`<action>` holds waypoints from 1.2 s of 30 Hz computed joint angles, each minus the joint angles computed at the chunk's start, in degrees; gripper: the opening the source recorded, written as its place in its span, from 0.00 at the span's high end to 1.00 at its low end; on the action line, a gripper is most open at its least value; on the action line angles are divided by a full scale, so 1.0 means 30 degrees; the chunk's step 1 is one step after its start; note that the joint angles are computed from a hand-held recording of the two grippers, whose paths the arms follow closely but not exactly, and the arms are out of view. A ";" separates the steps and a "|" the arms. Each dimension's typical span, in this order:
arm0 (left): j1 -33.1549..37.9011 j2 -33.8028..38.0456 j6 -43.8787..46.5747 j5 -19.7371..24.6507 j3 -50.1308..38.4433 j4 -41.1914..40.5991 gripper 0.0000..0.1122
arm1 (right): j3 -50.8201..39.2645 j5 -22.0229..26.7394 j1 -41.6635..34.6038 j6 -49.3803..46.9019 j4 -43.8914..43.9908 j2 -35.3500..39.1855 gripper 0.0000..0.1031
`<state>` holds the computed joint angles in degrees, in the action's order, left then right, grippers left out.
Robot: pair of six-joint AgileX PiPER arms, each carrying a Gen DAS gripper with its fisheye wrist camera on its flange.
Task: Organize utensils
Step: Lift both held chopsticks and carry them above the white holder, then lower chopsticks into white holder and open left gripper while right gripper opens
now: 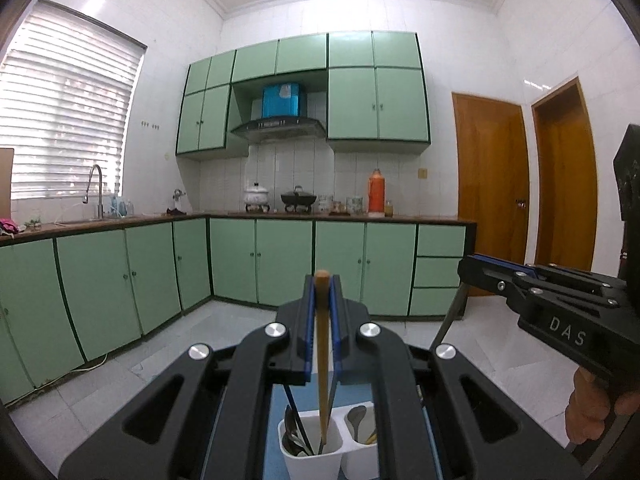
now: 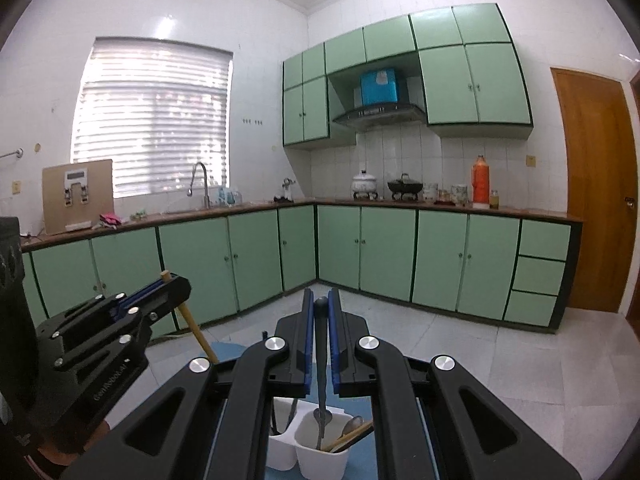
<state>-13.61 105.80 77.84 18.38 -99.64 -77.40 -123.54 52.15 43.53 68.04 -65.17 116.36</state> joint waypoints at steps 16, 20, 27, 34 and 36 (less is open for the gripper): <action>0.0172 0.5065 -0.7675 0.1301 -0.5345 0.7927 0.95 | -0.1739 -0.1333 -0.1914 -0.1534 0.3473 0.2822 0.93; 0.0317 0.5743 -0.8202 0.1691 -0.5908 0.8482 0.94 | -0.1461 -0.1577 -0.2139 -0.1289 0.3709 0.3091 0.93; 0.0447 0.6715 -0.9079 0.2344 -0.6760 0.9498 0.94 | -0.1000 -0.1710 -0.2235 -0.0596 0.3374 0.3363 0.93; 0.0561 0.6714 -0.8585 0.2412 -0.6308 0.9175 0.94 | -0.1610 -0.1305 -0.2202 -0.1102 0.3715 0.3617 0.93; 0.0632 0.6732 -0.8926 0.2528 -0.6453 0.9460 0.91 | -0.1992 -0.0918 -0.2190 -0.1266 0.3807 0.3748 0.93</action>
<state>-11.71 126.00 51.07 25.96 -118.99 -49.02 -129.51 49.39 36.96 64.25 -53.75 127.60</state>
